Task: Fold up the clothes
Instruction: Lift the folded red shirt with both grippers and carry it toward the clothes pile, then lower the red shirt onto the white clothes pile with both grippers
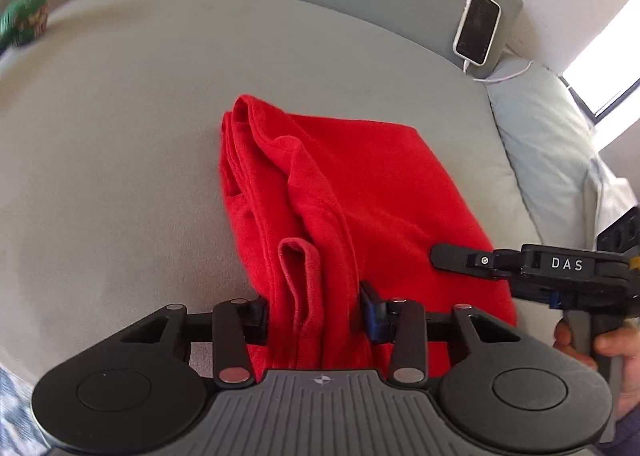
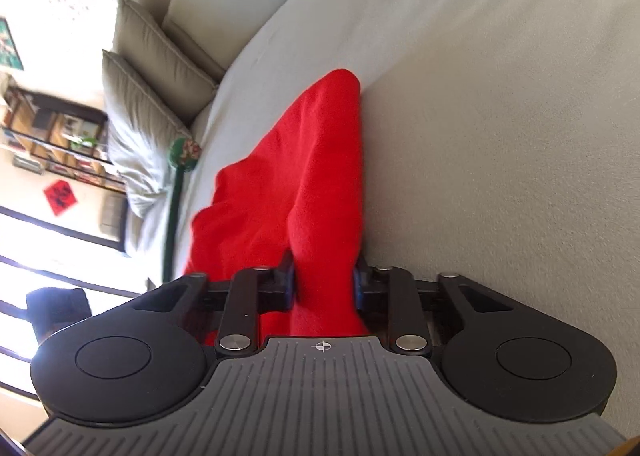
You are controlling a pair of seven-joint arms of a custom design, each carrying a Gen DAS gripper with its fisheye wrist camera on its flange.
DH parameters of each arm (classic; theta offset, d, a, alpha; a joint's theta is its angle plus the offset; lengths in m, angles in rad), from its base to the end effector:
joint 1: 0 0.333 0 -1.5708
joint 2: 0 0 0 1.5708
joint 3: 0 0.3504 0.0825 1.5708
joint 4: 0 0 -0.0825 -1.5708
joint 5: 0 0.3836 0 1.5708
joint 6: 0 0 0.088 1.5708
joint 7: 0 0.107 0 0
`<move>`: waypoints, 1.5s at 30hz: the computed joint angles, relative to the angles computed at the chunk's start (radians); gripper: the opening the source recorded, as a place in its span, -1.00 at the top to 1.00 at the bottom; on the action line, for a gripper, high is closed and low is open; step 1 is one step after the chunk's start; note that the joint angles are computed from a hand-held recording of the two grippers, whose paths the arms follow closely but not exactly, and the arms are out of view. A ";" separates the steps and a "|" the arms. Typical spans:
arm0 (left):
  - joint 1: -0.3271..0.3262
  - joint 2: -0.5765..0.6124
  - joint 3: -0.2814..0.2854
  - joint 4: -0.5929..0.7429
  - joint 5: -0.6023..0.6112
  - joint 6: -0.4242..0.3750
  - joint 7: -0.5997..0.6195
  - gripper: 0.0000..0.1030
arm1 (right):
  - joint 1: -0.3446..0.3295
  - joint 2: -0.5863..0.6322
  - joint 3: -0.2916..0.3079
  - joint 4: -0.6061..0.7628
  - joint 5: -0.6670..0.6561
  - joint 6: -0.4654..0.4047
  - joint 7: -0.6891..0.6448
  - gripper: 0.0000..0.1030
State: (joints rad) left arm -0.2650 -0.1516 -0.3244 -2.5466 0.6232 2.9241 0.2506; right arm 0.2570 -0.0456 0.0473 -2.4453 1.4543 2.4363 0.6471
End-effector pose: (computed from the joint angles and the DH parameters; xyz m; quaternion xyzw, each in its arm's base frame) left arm 0.3707 -0.2943 0.4048 -0.7241 0.6261 -0.2626 0.1211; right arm 0.4571 0.1460 0.3574 -0.6515 0.6184 0.1886 0.3970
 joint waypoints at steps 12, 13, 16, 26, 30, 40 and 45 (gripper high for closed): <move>-0.212 0.083 -0.179 0.342 0.476 -0.515 -0.247 0.40 | 0.097 -0.516 0.015 -0.285 -0.157 0.470 0.068 0.60; -0.228 0.100 -0.172 0.375 0.498 -0.490 -0.239 0.40 | 0.059 -0.574 0.004 -0.314 -0.222 0.454 0.140 0.60; -0.275 0.182 -0.148 0.494 0.558 -0.416 -0.223 0.40 | -0.057 -0.735 -0.034 -0.389 -0.371 0.417 0.287 0.60; -0.421 0.669 -0.094 1.140 0.441 -0.352 0.106 0.40 | -0.243 -0.700 -0.301 -0.296 -0.642 0.453 0.380 0.60; -0.434 0.804 -0.102 1.323 0.292 -0.354 0.237 0.40 | -0.225 -0.587 -0.398 -0.193 -0.659 0.427 0.371 0.60; -0.559 0.883 0.087 1.383 0.172 -0.453 0.113 -0.22 | -0.374 -0.261 -0.344 -0.044 -0.783 0.321 0.358 -0.01; -0.689 0.696 0.269 1.121 0.435 -0.370 -0.209 -0.17 | -0.354 -0.407 -0.364 -0.163 -0.665 0.461 0.213 -0.37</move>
